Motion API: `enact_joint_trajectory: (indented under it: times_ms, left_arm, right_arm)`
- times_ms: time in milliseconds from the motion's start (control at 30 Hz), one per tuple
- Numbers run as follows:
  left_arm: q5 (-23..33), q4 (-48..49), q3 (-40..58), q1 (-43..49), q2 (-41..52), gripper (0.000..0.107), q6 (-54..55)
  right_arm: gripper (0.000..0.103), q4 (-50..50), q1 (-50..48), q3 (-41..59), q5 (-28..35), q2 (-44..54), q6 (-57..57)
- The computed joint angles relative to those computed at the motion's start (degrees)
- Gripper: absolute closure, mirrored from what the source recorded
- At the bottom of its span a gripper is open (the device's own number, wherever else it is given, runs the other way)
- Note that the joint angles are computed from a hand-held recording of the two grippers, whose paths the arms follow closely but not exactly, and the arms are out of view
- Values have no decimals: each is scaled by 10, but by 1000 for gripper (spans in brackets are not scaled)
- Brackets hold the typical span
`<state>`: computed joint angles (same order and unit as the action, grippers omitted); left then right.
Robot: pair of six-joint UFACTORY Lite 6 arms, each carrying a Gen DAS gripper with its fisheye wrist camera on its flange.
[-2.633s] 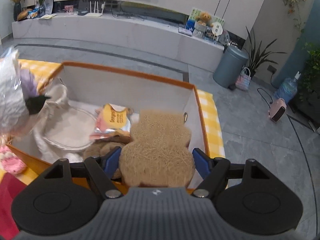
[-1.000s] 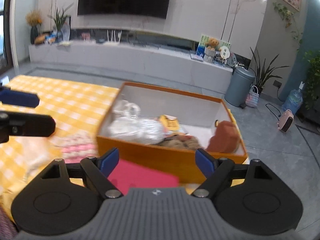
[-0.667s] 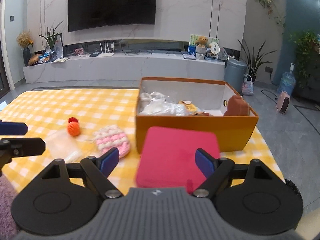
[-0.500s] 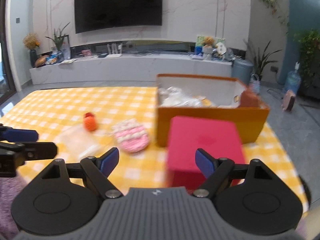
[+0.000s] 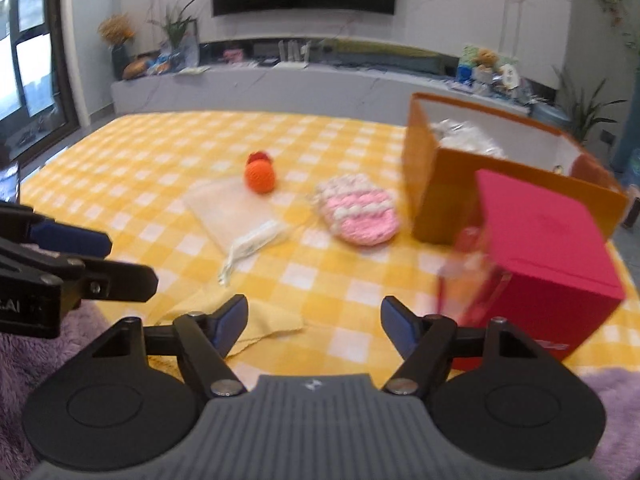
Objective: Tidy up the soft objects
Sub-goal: 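Withdraw both tools from the orange box toward the yellow cloth, then close the left tool on the yellow cloth and lift it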
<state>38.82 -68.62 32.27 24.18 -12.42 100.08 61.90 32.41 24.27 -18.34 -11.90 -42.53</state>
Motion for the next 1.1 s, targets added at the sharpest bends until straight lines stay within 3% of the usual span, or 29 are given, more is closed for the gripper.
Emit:
enact_joint_trajectory:
  times_ms: [167, 467, 567, 700, 767, 900, 967, 1100]
  left_arm:
    - [-17, -11, 8, 12, 43, 31, 28]
    - [-12, -3, 35, 13, 96, 31, 12]
    - [-12, 1, 43, 11, 107, 31, 3]
    - [-21, 8, 60, -14, 132, 31, -29]
    - [-37, 15, 68, -35, 145, 31, -46]
    - [-96, 35, 81, -88, 173, 31, -105]
    - [-124, 47, 91, -109, 190, 31, -141]
    - [-138, 99, 122, -137, 231, 36, -215]
  right_arm:
    - [42, -112, -2, 32, -13, 88, 88]
    - [44, -412, -65, 94, 5, 219, 363]
    - [56, -497, -75, 103, 4, 242, 441]
    - [67, -481, -66, 97, -26, 250, 417]
    - [92, -489, -70, 95, -34, 250, 420]
    - [103, -573, -92, 89, -42, 249, 497]
    - [103, -632, -106, 87, -45, 249, 554]
    - [103, -651, -111, 87, -47, 251, 581]
